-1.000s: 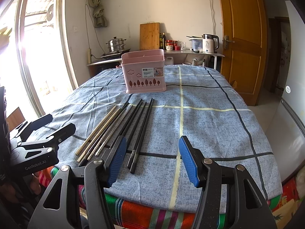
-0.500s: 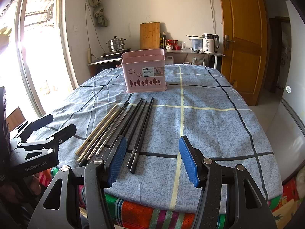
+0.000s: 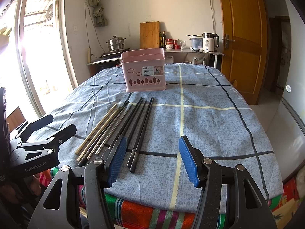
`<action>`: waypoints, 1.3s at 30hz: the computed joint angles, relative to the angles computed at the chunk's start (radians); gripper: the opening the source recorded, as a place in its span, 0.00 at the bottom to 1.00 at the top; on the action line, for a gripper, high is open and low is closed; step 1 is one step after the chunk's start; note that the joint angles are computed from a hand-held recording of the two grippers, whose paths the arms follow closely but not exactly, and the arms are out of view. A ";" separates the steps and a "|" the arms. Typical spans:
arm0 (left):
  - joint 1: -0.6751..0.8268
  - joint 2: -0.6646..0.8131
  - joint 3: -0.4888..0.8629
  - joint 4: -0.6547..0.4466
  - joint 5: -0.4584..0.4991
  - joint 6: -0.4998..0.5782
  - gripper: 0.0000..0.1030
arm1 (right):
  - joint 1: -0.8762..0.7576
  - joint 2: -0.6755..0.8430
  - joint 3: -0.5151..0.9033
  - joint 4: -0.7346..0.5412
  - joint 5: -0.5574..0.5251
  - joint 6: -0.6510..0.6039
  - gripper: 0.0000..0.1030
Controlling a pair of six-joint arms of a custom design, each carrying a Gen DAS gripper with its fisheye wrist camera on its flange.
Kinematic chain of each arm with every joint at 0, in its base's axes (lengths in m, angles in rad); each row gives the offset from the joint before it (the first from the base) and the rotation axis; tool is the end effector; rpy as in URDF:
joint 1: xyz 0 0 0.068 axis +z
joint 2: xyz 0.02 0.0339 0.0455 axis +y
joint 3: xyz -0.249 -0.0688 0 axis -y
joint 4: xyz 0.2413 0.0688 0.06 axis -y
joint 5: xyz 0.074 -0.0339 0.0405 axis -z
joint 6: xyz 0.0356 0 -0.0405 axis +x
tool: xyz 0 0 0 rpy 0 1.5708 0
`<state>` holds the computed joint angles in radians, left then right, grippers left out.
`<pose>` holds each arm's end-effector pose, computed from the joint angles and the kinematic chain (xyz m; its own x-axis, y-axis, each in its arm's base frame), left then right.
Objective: Organize utensils
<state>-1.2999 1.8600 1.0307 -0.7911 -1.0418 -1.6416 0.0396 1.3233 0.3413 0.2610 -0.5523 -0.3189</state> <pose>0.1082 -0.2747 0.1229 -0.4776 -0.1616 -0.8636 -0.3018 0.9533 -0.0115 0.2203 0.0274 0.1187 -0.4923 -0.2866 -0.8219 -0.6127 0.7848 0.0934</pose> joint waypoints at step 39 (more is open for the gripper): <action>0.591 -0.083 -0.215 0.634 0.543 0.718 0.52 | 0.264 0.648 0.668 -0.233 0.215 0.084 0.32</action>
<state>-0.7090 1.7766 0.8154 -0.1570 -0.4991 -0.9234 0.3036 1.9711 1.0095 0.0276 -0.3368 -0.2348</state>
